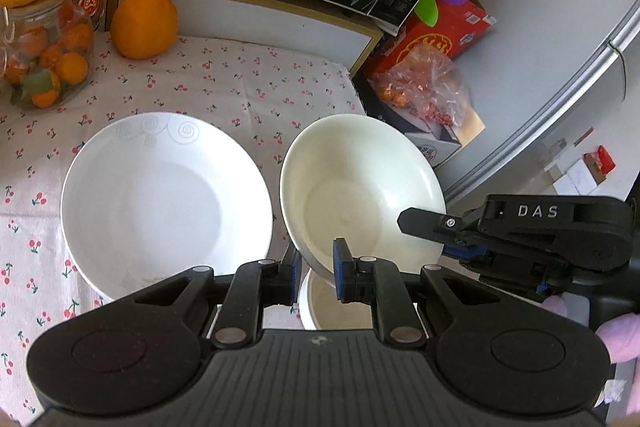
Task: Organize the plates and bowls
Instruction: 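Lift the small white bowl with both tools and carry it over the cream bowl, then lower the small white bowl into the cream bowl and open both tools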
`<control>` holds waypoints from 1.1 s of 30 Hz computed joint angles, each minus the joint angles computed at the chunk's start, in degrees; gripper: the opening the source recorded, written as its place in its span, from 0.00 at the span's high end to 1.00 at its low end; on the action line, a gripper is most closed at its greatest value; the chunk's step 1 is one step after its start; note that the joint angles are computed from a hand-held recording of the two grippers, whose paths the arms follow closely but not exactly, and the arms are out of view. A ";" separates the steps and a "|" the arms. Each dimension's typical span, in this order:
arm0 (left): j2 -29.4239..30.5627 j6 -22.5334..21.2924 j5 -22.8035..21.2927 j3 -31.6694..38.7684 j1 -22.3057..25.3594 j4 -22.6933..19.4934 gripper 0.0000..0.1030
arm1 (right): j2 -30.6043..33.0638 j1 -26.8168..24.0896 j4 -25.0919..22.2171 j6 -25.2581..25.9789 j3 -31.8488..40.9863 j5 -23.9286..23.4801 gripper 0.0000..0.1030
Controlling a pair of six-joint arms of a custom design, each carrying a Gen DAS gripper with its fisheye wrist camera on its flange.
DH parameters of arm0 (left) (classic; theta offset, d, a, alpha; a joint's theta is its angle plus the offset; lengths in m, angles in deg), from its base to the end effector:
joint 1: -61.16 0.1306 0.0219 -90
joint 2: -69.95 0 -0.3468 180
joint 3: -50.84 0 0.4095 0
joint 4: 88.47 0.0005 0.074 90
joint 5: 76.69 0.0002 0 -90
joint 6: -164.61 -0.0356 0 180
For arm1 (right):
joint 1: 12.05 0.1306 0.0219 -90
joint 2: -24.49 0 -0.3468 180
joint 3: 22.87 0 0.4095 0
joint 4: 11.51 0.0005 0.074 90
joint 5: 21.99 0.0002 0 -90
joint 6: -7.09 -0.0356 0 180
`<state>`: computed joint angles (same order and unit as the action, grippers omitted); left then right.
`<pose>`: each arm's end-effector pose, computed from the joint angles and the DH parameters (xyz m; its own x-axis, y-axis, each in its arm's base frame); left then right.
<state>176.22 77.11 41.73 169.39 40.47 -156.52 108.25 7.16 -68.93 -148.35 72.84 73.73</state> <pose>0.5348 -0.2206 0.4634 -0.7972 0.2601 -0.5448 0.5269 0.7402 -0.4177 0.4371 0.1480 0.4820 -0.5175 0.7780 -0.3561 0.5036 0.6134 0.6083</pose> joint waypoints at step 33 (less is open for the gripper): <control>1.89 -3.18 1.33 0.58 -1.88 -8.84 0.83 | -2.39 0.07 -8.49 1.87 -2.93 -1.78 0.85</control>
